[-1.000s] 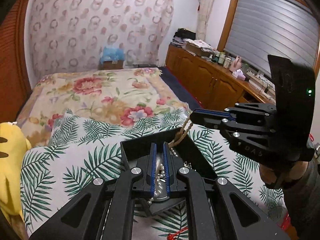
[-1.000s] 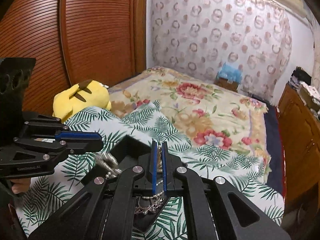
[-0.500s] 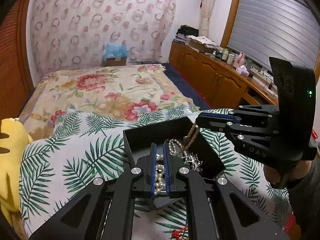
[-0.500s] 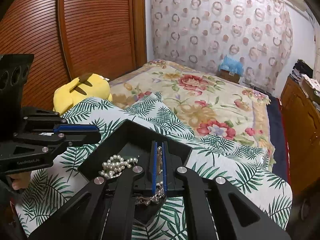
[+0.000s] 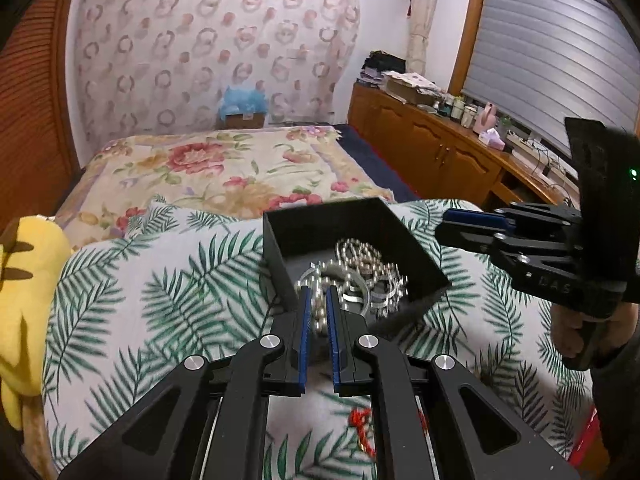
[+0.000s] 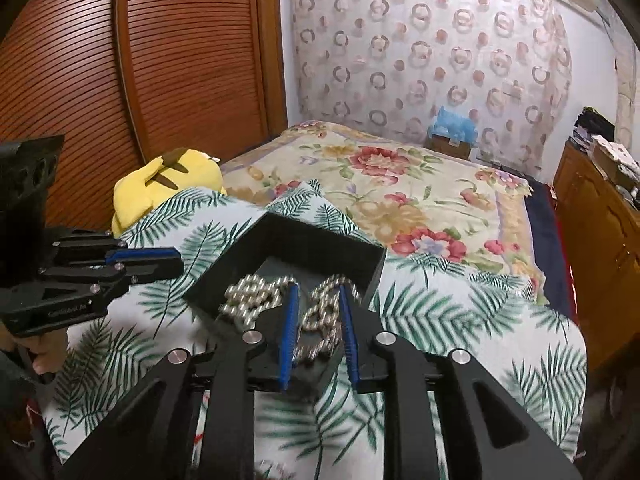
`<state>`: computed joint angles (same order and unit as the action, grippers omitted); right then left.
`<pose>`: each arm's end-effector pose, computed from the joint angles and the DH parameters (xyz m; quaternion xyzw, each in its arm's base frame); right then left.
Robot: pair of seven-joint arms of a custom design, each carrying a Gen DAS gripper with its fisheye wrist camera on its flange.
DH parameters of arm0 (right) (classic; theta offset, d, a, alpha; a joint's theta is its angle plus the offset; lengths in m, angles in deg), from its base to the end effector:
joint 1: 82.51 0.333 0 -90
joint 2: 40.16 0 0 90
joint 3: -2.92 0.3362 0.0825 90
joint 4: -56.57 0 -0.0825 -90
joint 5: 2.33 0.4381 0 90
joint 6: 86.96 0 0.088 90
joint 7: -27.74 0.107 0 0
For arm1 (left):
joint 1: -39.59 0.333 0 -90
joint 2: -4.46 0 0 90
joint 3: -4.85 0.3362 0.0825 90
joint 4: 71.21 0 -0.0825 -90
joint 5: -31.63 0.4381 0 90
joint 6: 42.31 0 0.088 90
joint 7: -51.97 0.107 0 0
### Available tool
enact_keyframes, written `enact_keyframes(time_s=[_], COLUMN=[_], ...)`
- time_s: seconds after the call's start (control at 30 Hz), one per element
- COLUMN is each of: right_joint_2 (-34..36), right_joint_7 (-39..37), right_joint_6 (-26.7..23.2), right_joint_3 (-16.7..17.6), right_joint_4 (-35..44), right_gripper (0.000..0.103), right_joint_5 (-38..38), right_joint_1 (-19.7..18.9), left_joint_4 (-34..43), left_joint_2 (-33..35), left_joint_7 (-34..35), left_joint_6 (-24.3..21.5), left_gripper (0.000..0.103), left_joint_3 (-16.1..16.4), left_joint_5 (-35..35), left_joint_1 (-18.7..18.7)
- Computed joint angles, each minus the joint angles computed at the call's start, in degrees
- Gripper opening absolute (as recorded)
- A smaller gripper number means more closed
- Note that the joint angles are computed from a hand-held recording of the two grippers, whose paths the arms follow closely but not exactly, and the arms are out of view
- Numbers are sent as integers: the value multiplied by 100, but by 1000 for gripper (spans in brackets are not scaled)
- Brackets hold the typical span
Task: Organize jewelry
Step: 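Withdraw both tools from the box toward the red bead bracelet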
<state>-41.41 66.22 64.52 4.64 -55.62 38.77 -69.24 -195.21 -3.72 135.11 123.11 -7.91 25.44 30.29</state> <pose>0.6303 0.1511 0.5612 -0.8130 0.4051 -0.1711 0.3816 0.5593 -0.2260 0.5563 -0.5800 0.6990 -0.3698 0.1956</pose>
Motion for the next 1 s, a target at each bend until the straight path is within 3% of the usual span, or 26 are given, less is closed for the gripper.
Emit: enact_keyframes(time_s=[0.27, 0.47, 0.57, 0.63, 0.77, 1.0], right_joint_2=[-829, -1431, -1619, -1711, -1837, -1858], right_joint_7=[38, 95, 254, 350, 545, 758], right_joint_6=[320, 441, 508, 553, 591, 586], right_joint_3=[-185, -453, -538, -597, -703, -785], right_joint_4=[-1120, -1884, -2178, -2323, -2512, -2631], right_gripper=[46, 57, 57, 57, 57, 57], right_joint_5=[15, -28, -141, -225, -372, -682], right_joint_1=[272, 643, 797, 890, 1045, 1189], left_joint_4=[-650, -1083, -1255, -1354, -1505, -1682], left_joint_2=[-478, -778, -910, -1003, -1133, -1200], left_joint_7=[-158, -217, -372, -568, -856, -1038], left_joint_6=[147, 242, 278, 296, 378, 340], left_gripper=[23, 45, 61, 81, 90, 91], left_joint_3=[-99, -190, -333, -493, -663, -631], left_joint_5=[48, -28, 115, 337, 597, 663], left_joint_1=[-15, -38, 69, 223, 403, 378])
